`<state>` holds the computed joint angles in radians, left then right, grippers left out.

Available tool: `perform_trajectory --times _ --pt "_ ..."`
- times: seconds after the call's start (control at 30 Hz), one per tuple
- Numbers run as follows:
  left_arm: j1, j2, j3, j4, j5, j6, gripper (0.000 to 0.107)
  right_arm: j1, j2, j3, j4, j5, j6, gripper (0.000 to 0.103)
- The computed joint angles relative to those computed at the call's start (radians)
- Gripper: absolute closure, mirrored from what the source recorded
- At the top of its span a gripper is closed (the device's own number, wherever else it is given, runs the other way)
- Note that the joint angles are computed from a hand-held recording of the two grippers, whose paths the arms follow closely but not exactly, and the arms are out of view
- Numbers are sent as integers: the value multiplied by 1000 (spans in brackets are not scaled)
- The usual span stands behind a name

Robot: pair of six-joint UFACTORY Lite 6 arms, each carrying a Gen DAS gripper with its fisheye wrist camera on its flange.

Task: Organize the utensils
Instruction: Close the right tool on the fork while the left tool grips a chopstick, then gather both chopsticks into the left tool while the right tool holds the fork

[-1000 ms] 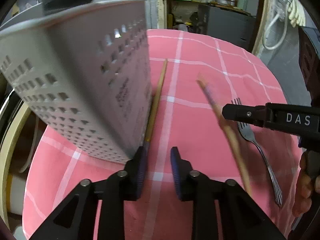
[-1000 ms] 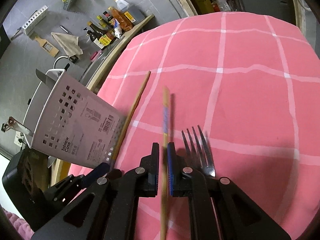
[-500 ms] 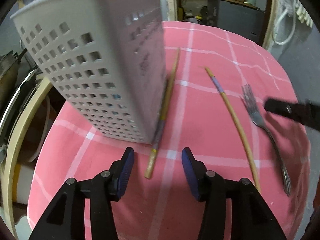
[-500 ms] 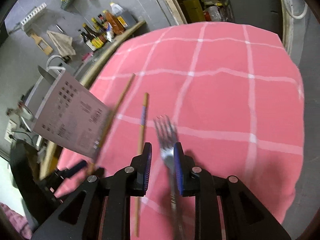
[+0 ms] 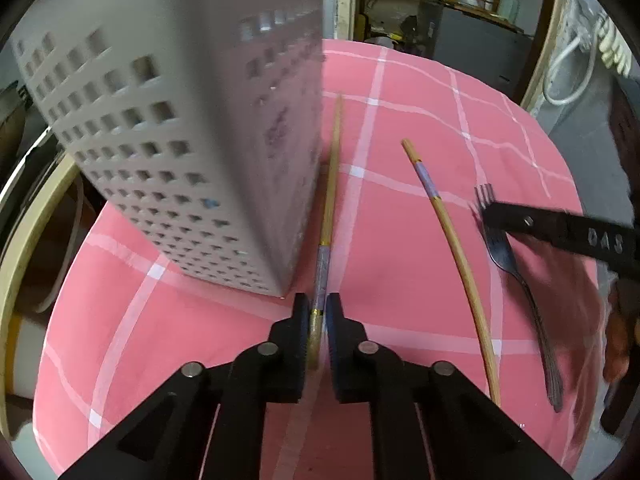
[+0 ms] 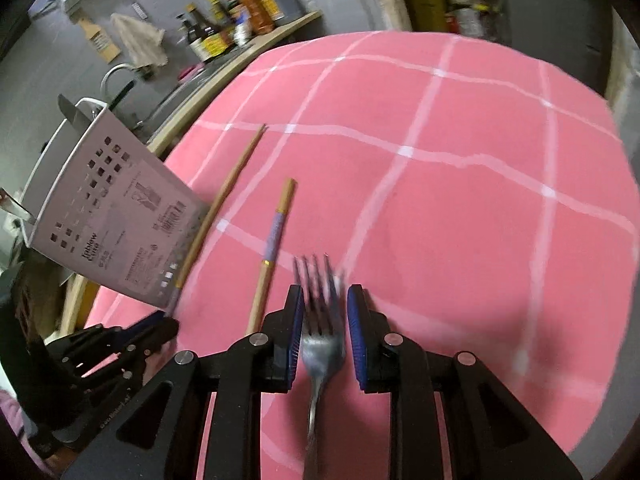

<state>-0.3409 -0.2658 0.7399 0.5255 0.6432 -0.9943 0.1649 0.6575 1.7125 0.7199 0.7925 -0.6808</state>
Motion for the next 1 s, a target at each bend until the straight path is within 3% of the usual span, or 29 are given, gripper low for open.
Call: perform_trajectory --times 0.13,0.23,0.43,0.63,0.87,0.93,1.0 --pt "9 -6 -6 -25 -19 24 100 -2 82 130 -14 87 -23 83" --pt "-15 -26 -18 -59 -25 59 100 -1 78 128 -14 94 -51 84" --pt "-59 -23 -4 -140 -39 167 100 -22 -14 -1 22 57 -82 85" --pt "-41 13 51 -424 -40 494 100 -66 -102 -125 22 -3 -53 85" --pt "-5 8 97 -522 -10 590 100 -102 -131 -188 27 -6 -35 85" --pt "7 1 103 -538 -5 601 95 -108 -125 -185 39 11 -25 85" --pt "30 13 119 -551 -18 614 77 -111 -123 -192 50 18 -29 84"
